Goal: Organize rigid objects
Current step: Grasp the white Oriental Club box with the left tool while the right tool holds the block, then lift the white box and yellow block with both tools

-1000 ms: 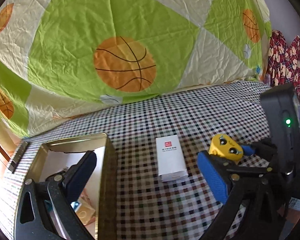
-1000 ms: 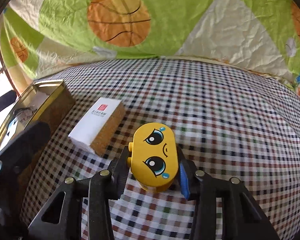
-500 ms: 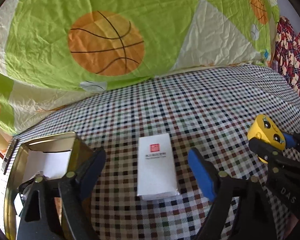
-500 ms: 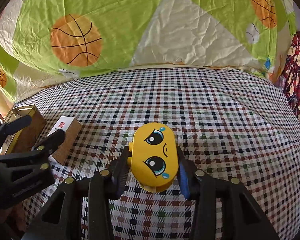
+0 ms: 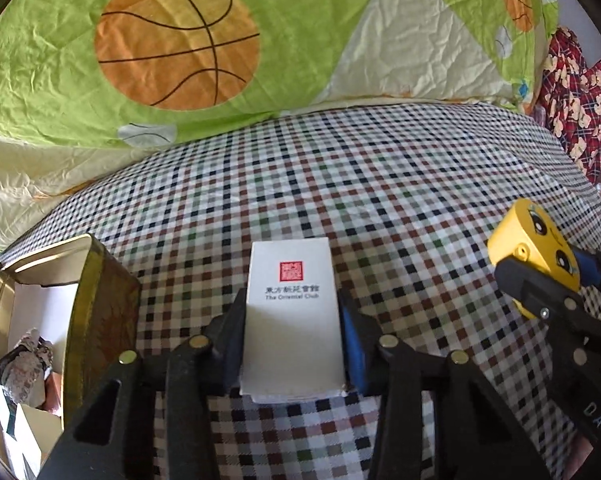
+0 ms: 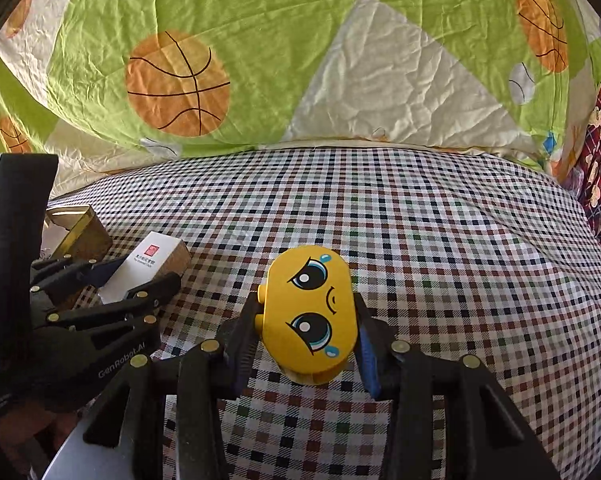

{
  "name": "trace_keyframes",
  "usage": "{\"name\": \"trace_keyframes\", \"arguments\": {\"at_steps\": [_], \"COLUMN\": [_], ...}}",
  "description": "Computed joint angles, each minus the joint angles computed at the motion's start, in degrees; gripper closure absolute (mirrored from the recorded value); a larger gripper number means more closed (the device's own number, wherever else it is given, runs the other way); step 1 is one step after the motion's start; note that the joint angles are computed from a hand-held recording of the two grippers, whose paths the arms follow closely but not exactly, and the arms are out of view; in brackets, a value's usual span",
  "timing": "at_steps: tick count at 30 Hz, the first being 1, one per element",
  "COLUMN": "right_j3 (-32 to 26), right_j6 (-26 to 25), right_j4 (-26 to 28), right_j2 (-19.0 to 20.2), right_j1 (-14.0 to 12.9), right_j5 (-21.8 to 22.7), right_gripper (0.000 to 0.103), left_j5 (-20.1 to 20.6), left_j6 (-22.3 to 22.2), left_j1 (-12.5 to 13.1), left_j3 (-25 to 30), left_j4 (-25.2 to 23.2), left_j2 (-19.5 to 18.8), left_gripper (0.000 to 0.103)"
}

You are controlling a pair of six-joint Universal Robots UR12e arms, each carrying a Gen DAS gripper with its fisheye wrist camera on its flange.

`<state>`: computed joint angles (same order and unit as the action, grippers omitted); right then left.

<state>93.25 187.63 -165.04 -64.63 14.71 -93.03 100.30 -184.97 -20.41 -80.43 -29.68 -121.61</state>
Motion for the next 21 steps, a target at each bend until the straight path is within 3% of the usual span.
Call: {"name": "trace_keyframes", "arguments": {"at_steps": [10,21], "right_j3": [1.5,2.7], "right_j6": [-0.4,-1.7], "right_j4": [-5.4,-9.3], "right_j2": [-0.4,-0.7], "right_j1": [0.2,0.9], "right_j5": [-1.3,-2.7], "right_gripper": [0.058,0.058], "left_j5": [0.3,3.3], "left_j6": [1.4,2.1], "left_j1": [-0.6,-1.5], "left_j3": [-3.6,-7.1], "left_j4": [8.2,17.6], "left_j2": [1.7,2.9], "left_gripper": [0.063,0.063]}}
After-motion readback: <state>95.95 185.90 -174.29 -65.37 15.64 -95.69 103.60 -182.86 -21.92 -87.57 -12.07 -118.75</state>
